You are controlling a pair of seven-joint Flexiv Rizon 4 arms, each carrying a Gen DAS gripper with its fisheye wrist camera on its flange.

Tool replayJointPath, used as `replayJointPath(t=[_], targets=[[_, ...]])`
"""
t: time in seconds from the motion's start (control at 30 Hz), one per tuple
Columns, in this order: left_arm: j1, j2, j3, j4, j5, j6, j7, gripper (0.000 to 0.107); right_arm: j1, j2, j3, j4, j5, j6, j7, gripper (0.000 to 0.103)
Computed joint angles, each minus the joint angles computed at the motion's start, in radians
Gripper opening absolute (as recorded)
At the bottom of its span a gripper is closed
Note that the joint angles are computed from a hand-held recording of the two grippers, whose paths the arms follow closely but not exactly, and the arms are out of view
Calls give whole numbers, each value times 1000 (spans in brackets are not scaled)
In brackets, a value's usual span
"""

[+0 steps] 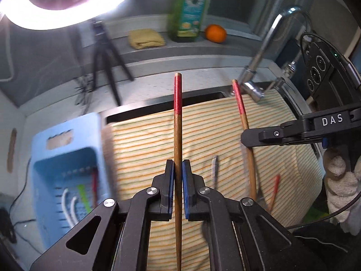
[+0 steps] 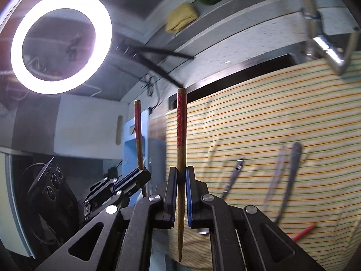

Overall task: Organize utensils
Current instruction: 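Carry both chopsticks over the blue basket with both tools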

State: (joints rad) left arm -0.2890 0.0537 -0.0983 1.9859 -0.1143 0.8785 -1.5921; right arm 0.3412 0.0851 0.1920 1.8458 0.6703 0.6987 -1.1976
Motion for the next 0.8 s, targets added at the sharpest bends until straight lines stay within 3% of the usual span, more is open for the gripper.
replayJointPath(t=[0.23,0.37,0.6,0.8], targets=[[68,154,75,145,11,-37,-23,6,78,-118,63,-93,0,47,13,7],[110,202,103,203,-4,-59,15,6,116,-203,99,-152,-27,79,38,7],[148,207,116,261,-56,-43,46,6,172,-330,142,-215,-131,118,105,7],[152,174,116,282,-111,-21,78,6,192,-383,159,-226,-225,121,153,7]])
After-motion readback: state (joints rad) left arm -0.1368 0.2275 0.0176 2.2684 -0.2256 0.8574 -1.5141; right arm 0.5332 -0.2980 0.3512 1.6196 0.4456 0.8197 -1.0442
